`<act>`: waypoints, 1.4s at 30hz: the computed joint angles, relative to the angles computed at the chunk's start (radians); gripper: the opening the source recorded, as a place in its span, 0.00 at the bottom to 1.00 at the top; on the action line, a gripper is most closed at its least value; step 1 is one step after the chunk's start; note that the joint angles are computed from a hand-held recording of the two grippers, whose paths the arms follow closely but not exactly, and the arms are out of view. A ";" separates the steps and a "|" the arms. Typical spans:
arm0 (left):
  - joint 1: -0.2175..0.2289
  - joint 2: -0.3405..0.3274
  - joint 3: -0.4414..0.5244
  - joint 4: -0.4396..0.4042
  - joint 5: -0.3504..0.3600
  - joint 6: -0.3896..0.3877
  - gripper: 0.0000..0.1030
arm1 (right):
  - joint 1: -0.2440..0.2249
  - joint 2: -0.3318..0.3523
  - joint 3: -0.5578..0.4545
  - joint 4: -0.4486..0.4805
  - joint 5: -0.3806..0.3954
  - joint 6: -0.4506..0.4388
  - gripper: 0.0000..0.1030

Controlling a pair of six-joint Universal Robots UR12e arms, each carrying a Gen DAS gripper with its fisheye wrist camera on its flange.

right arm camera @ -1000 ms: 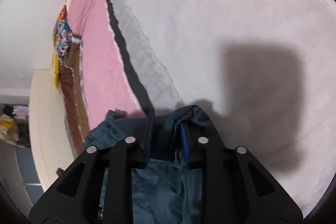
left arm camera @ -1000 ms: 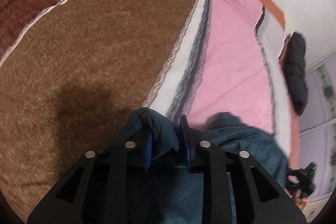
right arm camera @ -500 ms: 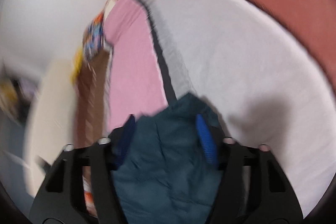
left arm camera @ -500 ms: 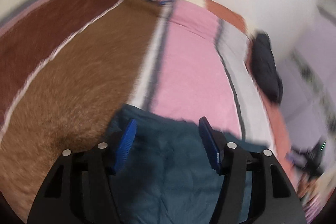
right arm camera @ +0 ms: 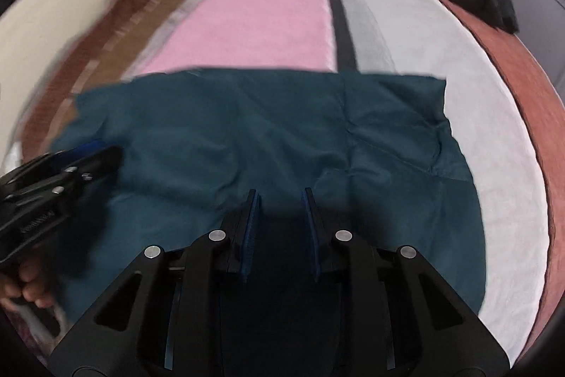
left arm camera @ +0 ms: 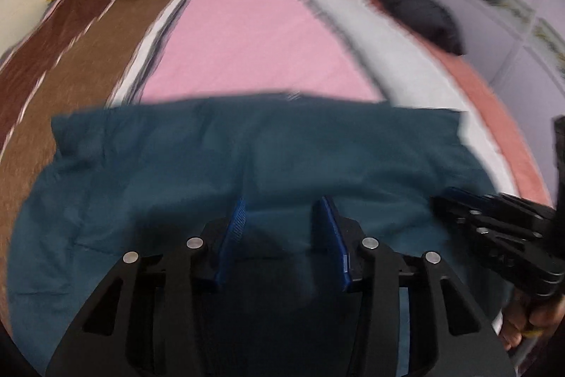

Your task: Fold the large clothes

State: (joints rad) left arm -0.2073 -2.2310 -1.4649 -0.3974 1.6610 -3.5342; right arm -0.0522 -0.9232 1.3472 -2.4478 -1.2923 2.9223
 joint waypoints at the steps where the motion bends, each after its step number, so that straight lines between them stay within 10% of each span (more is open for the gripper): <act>1: 0.013 -0.008 0.003 -0.002 -0.028 -0.020 0.42 | -0.004 0.014 -0.011 0.007 0.006 0.010 0.18; 13: 0.013 0.011 -0.025 0.029 -0.014 -0.027 0.37 | -0.043 -0.018 0.021 0.019 0.103 0.055 0.18; 24: 0.031 0.324 -0.446 0.194 0.168 -0.080 0.51 | -0.129 -0.263 0.364 -0.135 0.120 0.031 0.29; 36: 0.085 0.261 -0.416 0.038 0.082 -0.160 0.52 | -0.123 -0.169 0.267 0.076 0.088 0.077 0.26; 42: 0.093 0.308 -0.466 0.124 0.050 -0.239 0.52 | -0.151 -0.223 0.301 0.049 0.143 0.138 0.30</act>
State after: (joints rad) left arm -0.1148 -1.9231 -1.9311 -0.2738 1.7109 -3.7735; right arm -0.2028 -1.1457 1.6481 -2.3988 -1.1488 3.0601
